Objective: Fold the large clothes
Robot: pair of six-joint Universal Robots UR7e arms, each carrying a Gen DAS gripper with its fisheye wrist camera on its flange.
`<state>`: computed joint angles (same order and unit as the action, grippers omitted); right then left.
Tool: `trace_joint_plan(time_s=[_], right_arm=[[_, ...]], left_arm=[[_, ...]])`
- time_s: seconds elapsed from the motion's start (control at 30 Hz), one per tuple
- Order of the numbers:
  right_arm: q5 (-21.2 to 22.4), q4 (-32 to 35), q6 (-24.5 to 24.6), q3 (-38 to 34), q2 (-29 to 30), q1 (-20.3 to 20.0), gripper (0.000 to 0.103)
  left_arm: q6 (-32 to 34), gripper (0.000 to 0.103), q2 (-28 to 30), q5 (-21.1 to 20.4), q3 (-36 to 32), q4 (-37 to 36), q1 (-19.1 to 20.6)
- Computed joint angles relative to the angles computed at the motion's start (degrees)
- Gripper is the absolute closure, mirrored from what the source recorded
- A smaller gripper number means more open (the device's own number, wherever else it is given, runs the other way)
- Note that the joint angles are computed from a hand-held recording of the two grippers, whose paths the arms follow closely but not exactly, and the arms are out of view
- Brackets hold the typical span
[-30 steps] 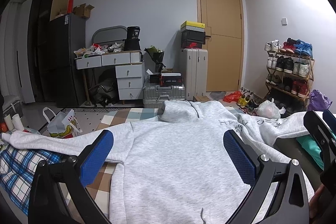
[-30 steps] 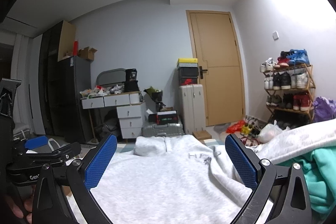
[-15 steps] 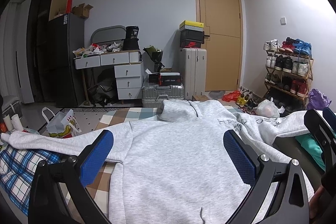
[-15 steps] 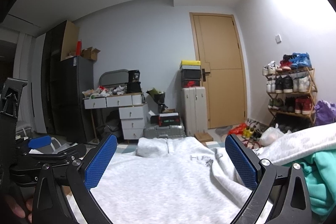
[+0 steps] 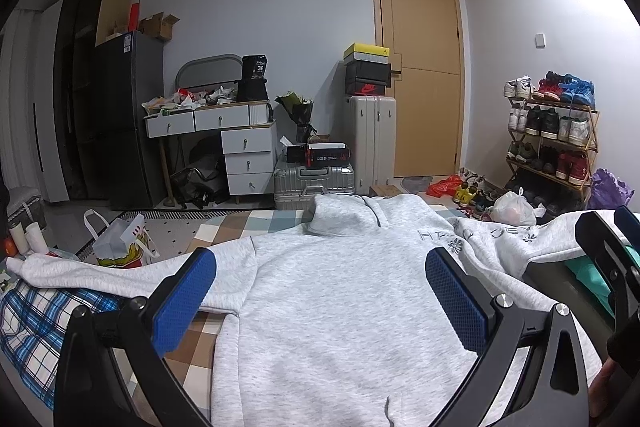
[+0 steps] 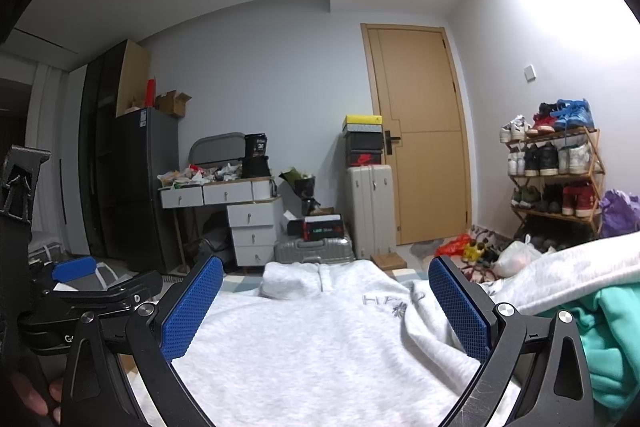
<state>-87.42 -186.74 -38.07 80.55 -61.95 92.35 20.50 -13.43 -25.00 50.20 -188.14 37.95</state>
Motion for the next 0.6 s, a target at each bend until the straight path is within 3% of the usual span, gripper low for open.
trace_joint_plan(time_s=[0.6], right_arm=[[-0.3, -0.3, 0.4, -0.2, 0.4, -0.1, 0.000]], left_arm=[[-0.8, 0.001, -0.3, 0.0, 0.4, 0.4, 0.1]])
